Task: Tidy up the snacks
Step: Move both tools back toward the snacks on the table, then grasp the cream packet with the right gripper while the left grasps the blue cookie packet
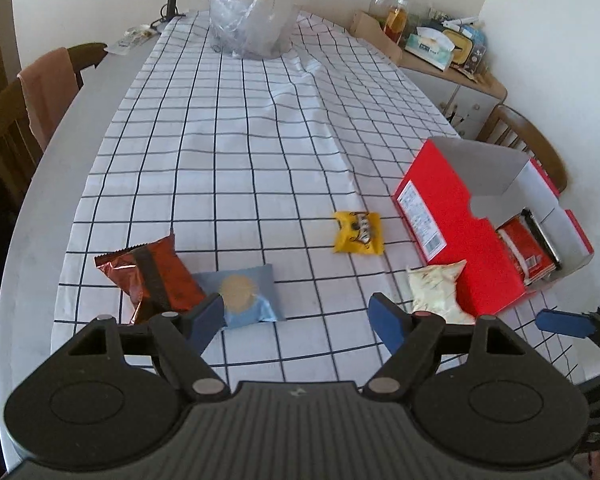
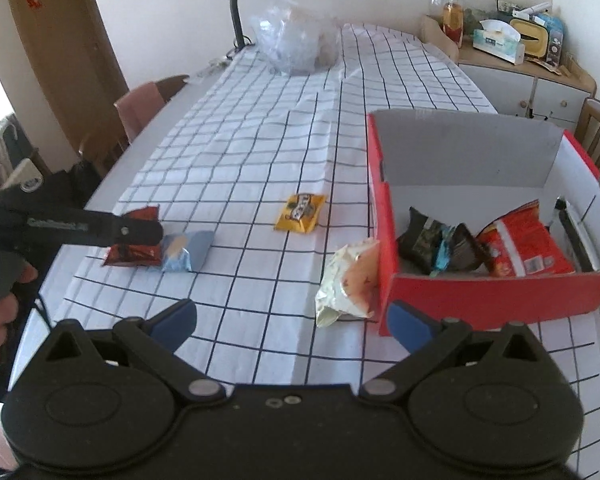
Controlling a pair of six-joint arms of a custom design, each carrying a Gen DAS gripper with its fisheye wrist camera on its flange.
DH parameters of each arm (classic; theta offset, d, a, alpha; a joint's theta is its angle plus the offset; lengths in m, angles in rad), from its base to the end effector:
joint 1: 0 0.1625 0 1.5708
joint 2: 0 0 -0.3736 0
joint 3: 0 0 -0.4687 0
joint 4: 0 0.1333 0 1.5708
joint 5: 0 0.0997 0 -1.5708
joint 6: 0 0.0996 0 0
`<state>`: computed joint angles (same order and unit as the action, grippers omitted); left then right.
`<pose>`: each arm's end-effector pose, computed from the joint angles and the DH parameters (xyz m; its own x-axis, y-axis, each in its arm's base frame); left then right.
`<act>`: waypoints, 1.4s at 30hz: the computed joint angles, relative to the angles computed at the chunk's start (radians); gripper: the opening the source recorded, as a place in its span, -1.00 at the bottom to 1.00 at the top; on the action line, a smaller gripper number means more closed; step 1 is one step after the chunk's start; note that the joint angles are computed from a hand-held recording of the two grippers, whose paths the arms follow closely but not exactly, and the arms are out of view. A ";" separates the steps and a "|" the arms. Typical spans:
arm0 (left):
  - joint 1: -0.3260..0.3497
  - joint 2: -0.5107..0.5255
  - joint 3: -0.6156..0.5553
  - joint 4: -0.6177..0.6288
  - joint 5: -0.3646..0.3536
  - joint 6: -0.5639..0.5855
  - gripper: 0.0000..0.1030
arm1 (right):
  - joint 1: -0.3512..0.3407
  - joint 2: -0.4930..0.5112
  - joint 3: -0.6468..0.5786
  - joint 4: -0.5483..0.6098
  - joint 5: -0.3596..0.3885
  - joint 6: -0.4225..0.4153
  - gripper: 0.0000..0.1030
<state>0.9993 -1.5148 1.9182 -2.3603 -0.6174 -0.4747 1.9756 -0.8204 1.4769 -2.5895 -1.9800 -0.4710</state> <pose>-0.1258 -0.5921 0.3357 -0.8098 -0.3073 -0.4997 0.1472 0.7181 -0.6802 0.3821 -0.6540 0.0996 -0.6338 -0.5965 0.4923 -0.7360 0.6608 -0.1469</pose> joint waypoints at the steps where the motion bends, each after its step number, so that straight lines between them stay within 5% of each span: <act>1: 0.005 -0.004 0.002 0.001 -0.005 0.003 0.54 | 0.003 0.017 -0.005 -0.018 -0.015 -0.006 0.98; 22: 0.074 -0.026 -0.010 -0.015 0.001 0.059 0.54 | 0.034 0.355 -0.188 -0.329 -0.325 -0.091 0.73; 32: 0.087 -0.029 -0.011 -0.011 -0.007 0.049 0.54 | 0.045 0.317 -0.157 -0.251 -0.243 -0.027 0.48; 42: 0.101 -0.010 -0.029 0.008 -0.043 0.111 0.54 | 0.008 0.349 -0.242 -0.145 -0.269 0.322 0.41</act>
<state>1.0999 -1.5252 1.8897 -2.3525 -0.6604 -0.3634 1.9839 -0.4713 1.2347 -2.7343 -2.2492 -0.1491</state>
